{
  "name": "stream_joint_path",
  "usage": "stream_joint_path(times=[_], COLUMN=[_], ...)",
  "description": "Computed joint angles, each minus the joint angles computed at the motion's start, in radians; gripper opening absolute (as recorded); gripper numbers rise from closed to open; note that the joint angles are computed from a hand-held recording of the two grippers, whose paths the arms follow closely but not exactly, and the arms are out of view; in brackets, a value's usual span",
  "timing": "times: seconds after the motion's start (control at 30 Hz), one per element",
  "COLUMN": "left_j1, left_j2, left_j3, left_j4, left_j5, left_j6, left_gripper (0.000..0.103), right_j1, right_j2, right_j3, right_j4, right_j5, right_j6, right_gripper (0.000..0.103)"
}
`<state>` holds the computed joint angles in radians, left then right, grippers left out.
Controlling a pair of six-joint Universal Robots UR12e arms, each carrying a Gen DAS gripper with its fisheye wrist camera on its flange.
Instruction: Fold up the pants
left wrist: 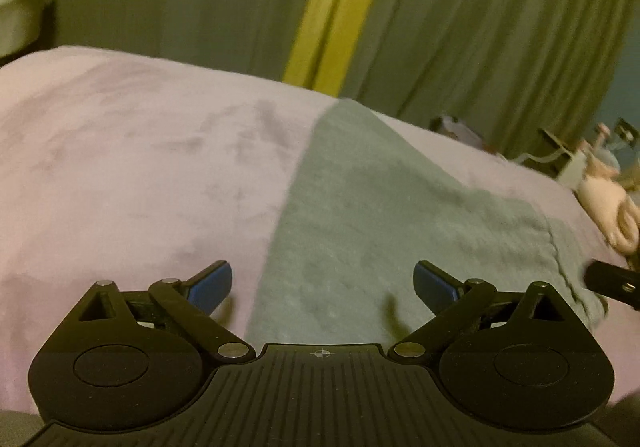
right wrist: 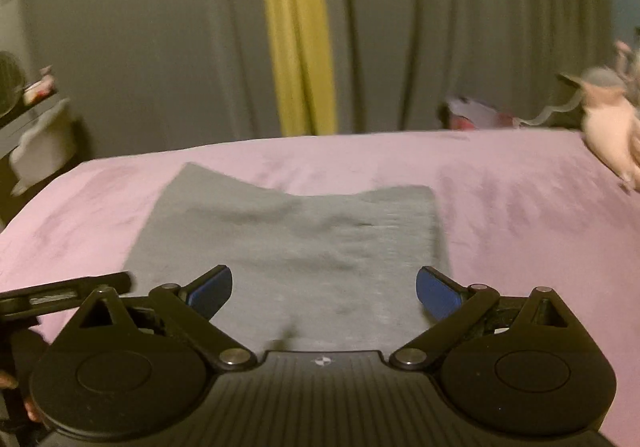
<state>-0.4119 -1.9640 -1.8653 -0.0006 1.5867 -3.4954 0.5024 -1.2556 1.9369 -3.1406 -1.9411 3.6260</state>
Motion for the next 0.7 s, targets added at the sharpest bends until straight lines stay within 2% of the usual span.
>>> stream_joint_path(times=[0.07, 0.13, 0.2, 0.23, 0.27, 0.3, 0.4, 0.5, 0.7], left_j1=[-0.006, -0.006, -0.004, -0.004, -0.007, -0.013, -0.031, -0.047, -0.041], left_j2=[-0.004, -0.005, -0.004, -0.004, -0.005, -0.006, -0.01, -0.012, -0.007], left_j3=[0.005, 0.001, -0.001, 0.003, 0.011, 0.019, 0.038, 0.045, 0.044], left_j4=[-0.008, 0.017, 0.024, 0.004, -0.03, -0.064, -0.138, -0.159, -0.174], left_j5=[-0.015, -0.046, -0.083, -0.094, -0.091, -0.078, -0.034, 0.008, -0.002], left_j6=[0.044, 0.074, 0.092, 0.101, 0.113, 0.127, 0.183, 0.23, 0.231], left_gripper=[0.1, 0.1, 0.1, 0.1, 0.1, 0.1, 0.1, 0.1, 0.1], right_j1=[-0.003, -0.006, -0.006, -0.006, -0.005, -0.004, -0.002, 0.003, -0.007], right_j2=[0.01, 0.018, 0.024, 0.026, 0.027, 0.024, 0.019, 0.023, 0.016], right_j3=[-0.001, 0.004, 0.013, 0.016, 0.018, 0.018, 0.027, 0.023, 0.029], right_j4=[-0.016, -0.032, -0.04, -0.035, -0.022, 0.005, 0.029, 0.038, 0.044], right_j5=[0.049, 0.087, 0.116, 0.122, 0.123, 0.123, 0.129, 0.118, 0.154], right_j6=[0.018, 0.046, 0.059, 0.057, 0.053, 0.053, 0.04, 0.015, 0.043], right_gripper=[0.098, 0.092, 0.078, 0.073, 0.061, 0.056, 0.053, 0.053, 0.055])
